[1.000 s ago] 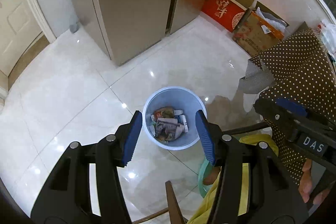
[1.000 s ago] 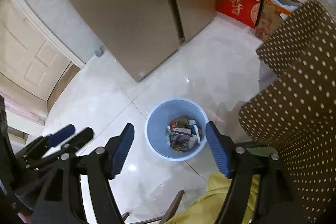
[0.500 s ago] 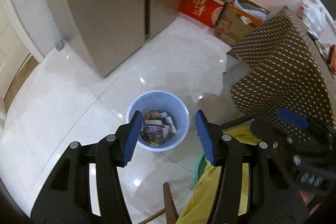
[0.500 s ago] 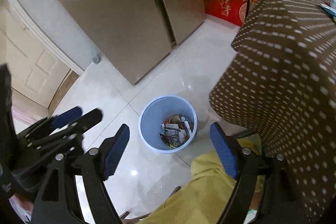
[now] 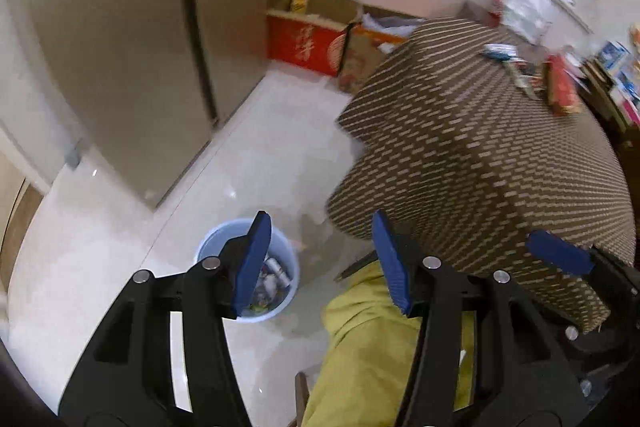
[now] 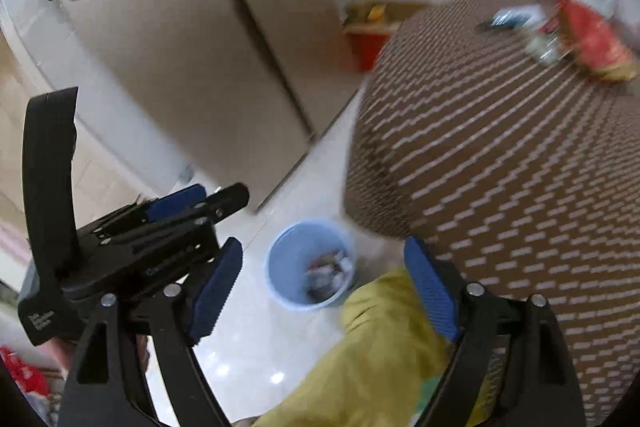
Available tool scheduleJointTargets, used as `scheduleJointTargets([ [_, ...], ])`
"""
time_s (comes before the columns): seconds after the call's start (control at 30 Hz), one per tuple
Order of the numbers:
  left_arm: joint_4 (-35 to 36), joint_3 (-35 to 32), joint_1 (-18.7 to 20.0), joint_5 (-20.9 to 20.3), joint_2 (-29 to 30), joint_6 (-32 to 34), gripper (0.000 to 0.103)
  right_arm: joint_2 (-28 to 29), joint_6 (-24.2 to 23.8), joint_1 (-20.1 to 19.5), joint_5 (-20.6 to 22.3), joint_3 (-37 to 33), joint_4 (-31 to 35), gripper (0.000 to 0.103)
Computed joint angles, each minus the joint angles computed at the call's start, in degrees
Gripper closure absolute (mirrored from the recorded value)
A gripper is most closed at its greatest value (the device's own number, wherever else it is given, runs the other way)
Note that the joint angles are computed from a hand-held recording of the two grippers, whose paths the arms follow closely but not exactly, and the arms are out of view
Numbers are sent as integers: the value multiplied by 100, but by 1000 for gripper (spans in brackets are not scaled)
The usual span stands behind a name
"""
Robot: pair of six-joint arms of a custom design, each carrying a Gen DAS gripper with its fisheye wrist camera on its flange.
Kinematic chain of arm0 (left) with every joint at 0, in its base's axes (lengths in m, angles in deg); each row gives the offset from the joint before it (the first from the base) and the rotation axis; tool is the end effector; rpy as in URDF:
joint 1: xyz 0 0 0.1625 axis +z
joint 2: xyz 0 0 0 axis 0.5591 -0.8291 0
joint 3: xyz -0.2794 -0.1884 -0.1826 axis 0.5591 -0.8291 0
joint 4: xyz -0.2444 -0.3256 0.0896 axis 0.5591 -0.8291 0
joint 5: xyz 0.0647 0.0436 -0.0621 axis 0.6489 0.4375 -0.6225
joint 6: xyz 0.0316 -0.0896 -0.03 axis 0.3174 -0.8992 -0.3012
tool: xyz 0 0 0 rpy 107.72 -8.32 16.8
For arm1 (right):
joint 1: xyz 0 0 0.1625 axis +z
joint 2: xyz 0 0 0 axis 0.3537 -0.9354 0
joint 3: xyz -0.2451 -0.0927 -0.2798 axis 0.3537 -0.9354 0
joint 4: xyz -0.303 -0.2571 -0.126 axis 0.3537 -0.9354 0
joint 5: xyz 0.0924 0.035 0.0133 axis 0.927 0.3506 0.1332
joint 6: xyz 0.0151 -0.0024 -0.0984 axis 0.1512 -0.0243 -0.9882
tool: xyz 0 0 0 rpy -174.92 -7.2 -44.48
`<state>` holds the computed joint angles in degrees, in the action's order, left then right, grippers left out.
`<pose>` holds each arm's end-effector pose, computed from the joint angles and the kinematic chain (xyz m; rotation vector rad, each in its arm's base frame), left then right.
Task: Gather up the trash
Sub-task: 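Move both tools back over the table toward the red paper bag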
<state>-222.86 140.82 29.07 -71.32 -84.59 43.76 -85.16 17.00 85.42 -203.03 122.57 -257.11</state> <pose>-0.1051 -0.6464 0.1854 0.4354 2.3996 -0.7182 0.2655 -0.6032 0.0505 0.3745 -2.5771 0.7868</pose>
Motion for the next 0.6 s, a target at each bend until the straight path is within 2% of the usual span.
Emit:
scheduleJointTargets([
  [0.1, -79, -26, -171, -130, 58, 159, 50, -270, -39, -25, -89, 245, -333, 20],
  [0.33, -19, -399, -401, -614, 431, 471, 50, -741, -101, -197, -599, 573, -1033, 19],
  [0.6, 329, -1154, -520, -1054, 1139, 643, 45, -873, -229, -483, -1209, 490, -1395, 18],
])
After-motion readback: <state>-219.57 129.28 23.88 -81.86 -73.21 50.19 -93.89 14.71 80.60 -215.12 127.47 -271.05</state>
